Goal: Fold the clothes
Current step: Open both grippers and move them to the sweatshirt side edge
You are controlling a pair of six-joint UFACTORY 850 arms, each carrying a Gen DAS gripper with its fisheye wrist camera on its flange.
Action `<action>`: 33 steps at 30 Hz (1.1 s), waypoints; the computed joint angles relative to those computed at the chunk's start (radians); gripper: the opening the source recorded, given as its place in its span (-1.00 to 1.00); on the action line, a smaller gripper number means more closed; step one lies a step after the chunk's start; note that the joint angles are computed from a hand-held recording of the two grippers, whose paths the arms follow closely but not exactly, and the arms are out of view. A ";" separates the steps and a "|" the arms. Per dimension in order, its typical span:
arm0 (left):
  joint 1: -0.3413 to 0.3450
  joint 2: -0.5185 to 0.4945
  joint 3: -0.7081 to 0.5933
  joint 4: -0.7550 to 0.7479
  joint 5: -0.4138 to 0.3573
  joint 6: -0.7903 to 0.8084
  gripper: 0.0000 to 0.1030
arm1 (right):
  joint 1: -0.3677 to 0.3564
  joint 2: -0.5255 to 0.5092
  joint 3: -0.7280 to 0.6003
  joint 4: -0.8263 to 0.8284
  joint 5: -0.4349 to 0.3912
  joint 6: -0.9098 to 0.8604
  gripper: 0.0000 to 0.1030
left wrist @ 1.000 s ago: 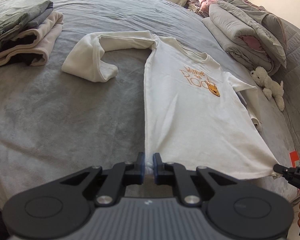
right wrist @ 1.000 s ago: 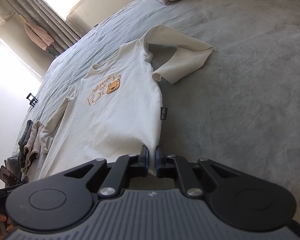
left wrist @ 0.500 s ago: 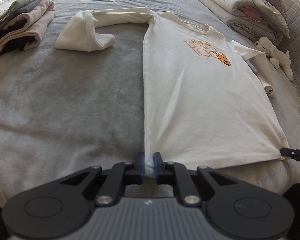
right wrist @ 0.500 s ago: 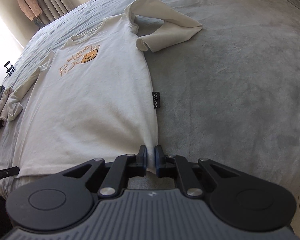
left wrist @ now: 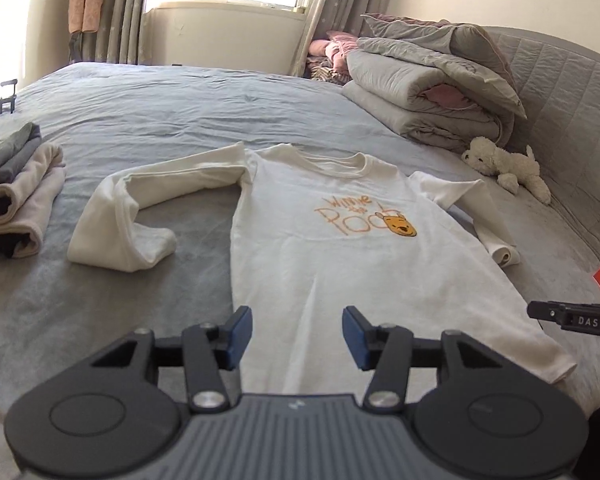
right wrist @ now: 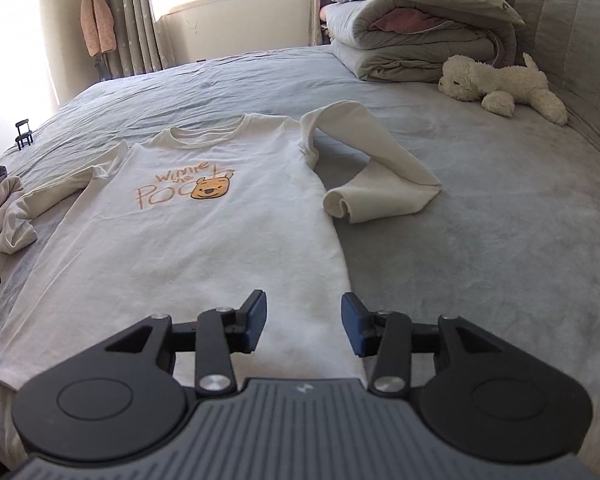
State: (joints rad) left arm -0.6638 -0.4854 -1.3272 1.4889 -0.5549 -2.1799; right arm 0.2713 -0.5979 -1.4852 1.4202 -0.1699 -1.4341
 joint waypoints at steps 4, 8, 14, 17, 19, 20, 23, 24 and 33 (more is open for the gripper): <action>0.003 -0.090 -0.100 -0.002 0.031 0.089 -0.01 | 0.035 -0.064 -0.072 -0.136 0.002 0.154 -0.12; 0.001 -0.148 -0.154 -0.138 0.048 0.293 -0.01 | 0.050 -0.088 -0.087 -0.361 0.012 0.379 -0.13; -0.034 -0.081 -0.023 -0.045 0.056 0.184 0.00 | 0.044 0.018 0.082 -0.108 0.038 0.096 -0.13; -0.050 -0.033 0.039 -0.050 0.065 0.160 0.00 | 0.044 0.076 0.163 -0.029 0.044 0.020 -0.13; -0.062 -0.012 0.062 -0.067 0.061 0.176 0.00 | 0.044 0.105 0.200 -0.064 0.044 0.049 -0.13; -0.066 -0.003 0.071 -0.073 0.061 0.182 0.00 | 0.044 0.118 0.216 -0.092 0.042 0.072 -0.13; -0.064 0.020 0.083 -0.076 0.072 0.184 -0.01 | 0.035 0.136 0.225 -0.169 0.016 0.140 -0.13; -0.064 0.028 0.088 -0.077 0.076 0.185 -0.01 | 0.030 0.138 0.220 -0.195 0.000 0.175 -0.13; -0.044 -0.021 -0.003 -0.042 0.070 0.179 -0.01 | 0.057 0.085 0.123 -0.132 -0.070 0.141 -0.12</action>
State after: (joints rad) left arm -0.7078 -0.5065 -1.3305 1.4473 -0.4847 -2.0009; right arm 0.3283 -0.5129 -1.3624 1.2885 -0.2394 -1.2933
